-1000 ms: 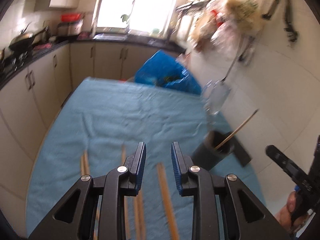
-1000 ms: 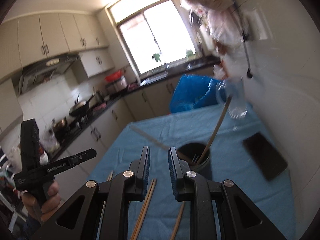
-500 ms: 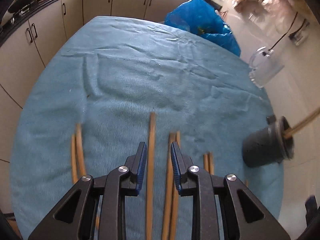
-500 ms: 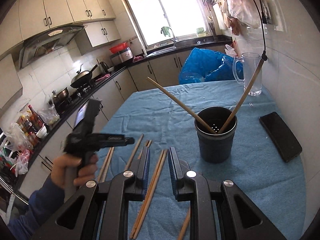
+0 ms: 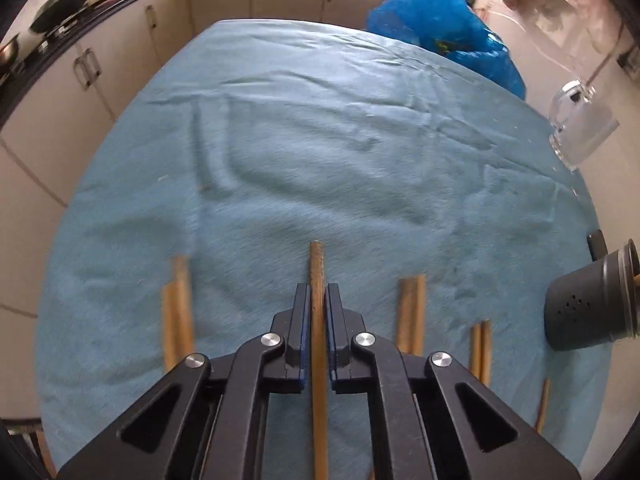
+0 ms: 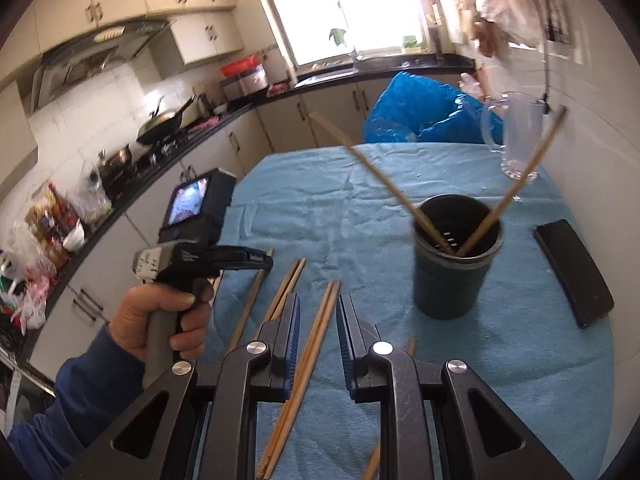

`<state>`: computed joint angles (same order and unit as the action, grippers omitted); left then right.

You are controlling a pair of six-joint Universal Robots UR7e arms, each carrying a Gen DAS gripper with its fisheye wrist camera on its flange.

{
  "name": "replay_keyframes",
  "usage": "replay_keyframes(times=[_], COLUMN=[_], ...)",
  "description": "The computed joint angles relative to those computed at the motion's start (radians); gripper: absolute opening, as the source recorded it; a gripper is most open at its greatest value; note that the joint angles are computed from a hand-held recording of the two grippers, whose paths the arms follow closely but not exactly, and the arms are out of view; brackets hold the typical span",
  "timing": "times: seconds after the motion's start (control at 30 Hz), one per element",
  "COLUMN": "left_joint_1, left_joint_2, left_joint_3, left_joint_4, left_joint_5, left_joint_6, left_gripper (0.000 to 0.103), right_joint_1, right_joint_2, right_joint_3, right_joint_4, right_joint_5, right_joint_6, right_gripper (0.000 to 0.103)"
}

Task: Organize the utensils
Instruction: 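Move the left tool back over the chopsticks and grasp another one, then grasp a chopstick with the right tool while the left tool lifts its chopstick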

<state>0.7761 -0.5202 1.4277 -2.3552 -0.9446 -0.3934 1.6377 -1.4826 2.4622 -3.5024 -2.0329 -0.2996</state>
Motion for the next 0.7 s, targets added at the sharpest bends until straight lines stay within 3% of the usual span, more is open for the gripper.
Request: replay_keyframes(times=[0.17, 0.43, 0.7], left_joint_1=[0.004, -0.039, -0.044], left_joint_2=[-0.105, -0.240, -0.278], left_joint_3=[0.125, 0.287, 0.325], left_joint_4=[-0.146, -0.330, -0.377], left_joint_5=[-0.060, -0.083, -0.106], left_joint_6=[0.021, 0.064, 0.108], left_gripper=[0.007, 0.007, 0.007], right_joint_1=[0.025, -0.021, -0.069], right_joint_2=[0.101, 0.248, 0.349], right_joint_3=[-0.084, -0.304, -0.463], right_joint_4=[0.099, 0.401, 0.562], right_joint_5=[-0.051, -0.091, -0.125], right_joint_6=[0.005, 0.138, 0.267], right_gripper=[0.020, 0.021, 0.020])
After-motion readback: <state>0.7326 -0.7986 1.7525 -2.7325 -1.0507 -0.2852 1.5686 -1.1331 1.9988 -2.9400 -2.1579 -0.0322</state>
